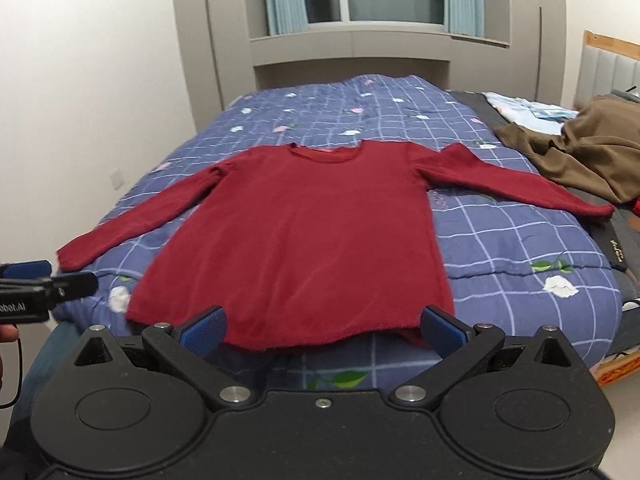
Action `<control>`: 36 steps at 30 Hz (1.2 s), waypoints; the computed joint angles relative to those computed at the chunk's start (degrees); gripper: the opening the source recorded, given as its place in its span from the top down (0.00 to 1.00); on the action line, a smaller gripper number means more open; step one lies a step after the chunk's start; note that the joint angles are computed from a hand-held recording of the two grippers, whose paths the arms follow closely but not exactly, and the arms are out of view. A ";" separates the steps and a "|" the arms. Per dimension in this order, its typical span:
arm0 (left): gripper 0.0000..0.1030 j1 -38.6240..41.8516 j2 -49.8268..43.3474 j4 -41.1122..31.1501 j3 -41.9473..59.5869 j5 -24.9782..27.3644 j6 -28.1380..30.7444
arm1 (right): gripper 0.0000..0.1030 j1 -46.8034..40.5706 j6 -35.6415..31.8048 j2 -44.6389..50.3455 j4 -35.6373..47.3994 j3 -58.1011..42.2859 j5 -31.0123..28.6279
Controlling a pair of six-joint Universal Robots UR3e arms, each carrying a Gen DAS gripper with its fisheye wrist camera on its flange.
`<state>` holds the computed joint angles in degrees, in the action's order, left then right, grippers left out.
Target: Fold small clothes
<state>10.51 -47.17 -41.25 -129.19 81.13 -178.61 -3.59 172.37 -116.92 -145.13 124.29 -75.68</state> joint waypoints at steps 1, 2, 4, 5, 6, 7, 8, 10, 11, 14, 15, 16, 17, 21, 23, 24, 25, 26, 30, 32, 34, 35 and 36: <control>0.00 -0.07 -1.95 0.95 1.09 0.20 -0.42 | 0.00 1.01 0.55 1.96 -0.27 -1.68 -1.47; 0.00 -0.32 -3.99 1.89 2.24 0.62 -0.89 | 0.00 1.79 0.83 3.75 -0.83 -3.08 -2.68; 0.00 -1.05 -7.98 3.49 4.57 1.79 -1.89 | 0.00 2.53 1.10 6.59 -2.27 -5.00 -3.96; 0.00 -1.25 -9.78 3.88 5.84 2.14 -2.21 | 0.00 2.78 1.11 8.08 -2.83 -6.03 -4.45; 0.00 -1.54 -11.59 4.37 7.04 2.55 -2.51 | 0.00 2.98 0.93 9.71 -3.23 -7.21 -4.82; 0.00 -1.98 -13.40 4.78 8.26 3.08 -2.72 | 0.00 2.96 0.62 11.39 -3.37 -8.57 -4.98; 0.00 -2.48 -15.10 5.06 9.43 3.70 -2.82 | 0.00 3.02 0.44 12.90 -3.72 -9.65 -5.24; 0.00 -3.65 -19.39 5.44 12.44 5.22 -2.58 | 0.00 3.15 0.16 16.16 -4.32 -12.05 -5.59; 0.00 -4.48 -21.92 5.44 14.40 6.27 -2.57 | 0.00 3.07 0.09 17.91 -4.69 -13.30 -5.84; 0.00 -6.36 -29.19 4.71 20.60 8.60 -2.87 | 0.00 2.49 0.08 22.65 -4.62 -17.21 -5.91; 0.00 -6.68 -31.10 4.53 22.28 8.90 -2.93 | 0.00 2.22 -0.01 24.15 -4.40 -18.62 -5.84; 0.00 -7.32 -33.48 4.02 24.66 9.51 -3.23 | 0.00 2.02 -0.03 25.79 -4.39 -20.04 -6.04; 0.00 -7.88 -35.70 3.55 26.92 10.00 -3.52 | 0.00 1.68 -0.15 27.41 -4.43 -21.47 -6.20; 0.00 -10.07 -44.50 1.64 36.06 11.66 -5.01 | 0.00 -0.21 -0.72 33.29 -3.60 -27.23 -5.64; 0.00 -11.17 -49.13 0.99 40.94 11.99 -6.85 | 0.00 -1.10 -0.90 35.53 -3.46 -29.11 -5.28; 0.00 -11.81 -51.65 0.62 43.60 12.18 -7.96 | 0.00 -1.47 -1.04 36.87 -3.16 -30.46 -5.29; 0.00 -12.51 -54.41 -0.11 46.69 12.33 -9.01 | 0.00 -1.83 -1.15 38.45 -2.87 -32.04 -5.57; 0.00 -13.19 -57.31 -1.30 50.18 12.36 -9.83 | 0.00 -2.18 -1.11 39.89 -2.59 -33.49 -5.88; 0.00 -15.34 -68.17 -7.89 64.99 11.56 -10.96 | 0.00 -4.89 0.36 45.10 -0.47 -39.05 -5.27; 0.00 -16.88 -74.85 -12.41 75.07 12.10 -10.63 | 0.00 -6.63 1.82 47.17 -1.42 -40.37 -4.15; 0.00 -18.50 -82.22 -17.86 87.07 13.20 -10.43 | 0.00 -8.70 3.33 48.87 -4.26 -40.45 -2.69; 0.00 -19.09 -86.03 -19.87 93.06 13.32 -10.13 | 0.00 -9.72 3.91 49.81 -6.49 -40.25 -1.99; 0.00 -19.61 -89.71 -21.91 99.06 13.40 -9.91 | 0.00 -10.65 4.22 50.85 -9.32 -39.91 -1.63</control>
<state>-9.11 -136.88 -63.16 -30.13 94.54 -188.52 -14.24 176.59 -66.06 -154.45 84.38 -77.31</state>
